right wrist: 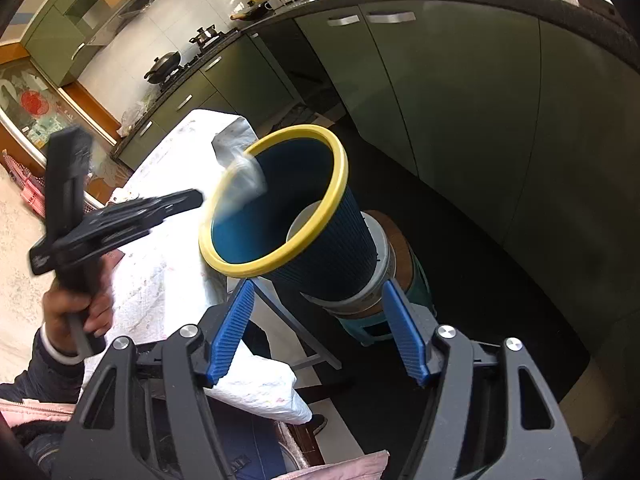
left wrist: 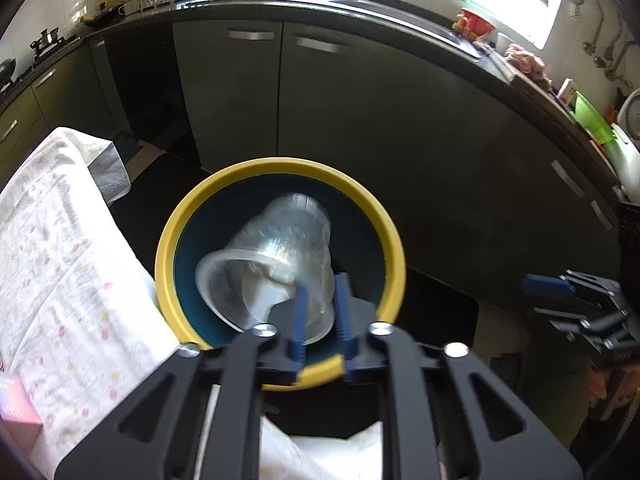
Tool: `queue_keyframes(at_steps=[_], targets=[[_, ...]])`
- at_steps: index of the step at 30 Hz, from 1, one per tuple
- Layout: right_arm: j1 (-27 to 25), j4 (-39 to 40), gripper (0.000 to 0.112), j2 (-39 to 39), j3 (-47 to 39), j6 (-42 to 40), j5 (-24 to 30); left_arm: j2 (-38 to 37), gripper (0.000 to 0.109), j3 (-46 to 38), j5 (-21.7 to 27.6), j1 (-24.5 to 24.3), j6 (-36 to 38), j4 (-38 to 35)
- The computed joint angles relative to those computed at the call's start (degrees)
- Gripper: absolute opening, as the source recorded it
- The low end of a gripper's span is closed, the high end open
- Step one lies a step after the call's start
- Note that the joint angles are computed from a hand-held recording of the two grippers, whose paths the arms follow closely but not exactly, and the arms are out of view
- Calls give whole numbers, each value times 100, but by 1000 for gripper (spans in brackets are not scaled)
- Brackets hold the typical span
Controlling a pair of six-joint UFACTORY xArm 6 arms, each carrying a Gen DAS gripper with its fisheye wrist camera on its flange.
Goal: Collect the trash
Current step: 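Carry the plastic cup over the bin and open the left gripper, then grasp the purple box with the right gripper and lift it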
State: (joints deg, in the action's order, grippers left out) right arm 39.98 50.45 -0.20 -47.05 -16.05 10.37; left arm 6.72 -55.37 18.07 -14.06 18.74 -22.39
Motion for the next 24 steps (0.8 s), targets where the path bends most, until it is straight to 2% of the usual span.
queue_keyframes(at_steps=[1, 3, 5, 9, 13, 17, 20, 24], targets=[[17, 77, 64, 28, -21, -57, 3, 116, 51, -80, -67, 4, -180, 139], [48, 311, 64, 90, -61, -291, 22, 105, 53, -54, -170, 7, -244, 113], [70, 392, 64, 127, -79, -391, 51, -130, 53, 117, -152, -6, 115, -310], [132, 297, 65, 251, -233, -354, 122, -1210, 55, 957, -224, 0, 551, -822], [298, -31, 65, 567, -666, -264, 340, -2561, 66, 1863, -18, 231, 949, -1261], [515, -607, 66, 956, -1319, -100, 634, -3923, 67, 2653, 477, 850, 998, -1251], [752, -921, 68, 1361, -2057, -192, 917, -4992, 72, 3263, 765, 1488, 848, -951], [1087, -1405, 69, 2134, -3382, -231, 1511, -6450, 76, 3964, 1387, 2665, 598, -290]])
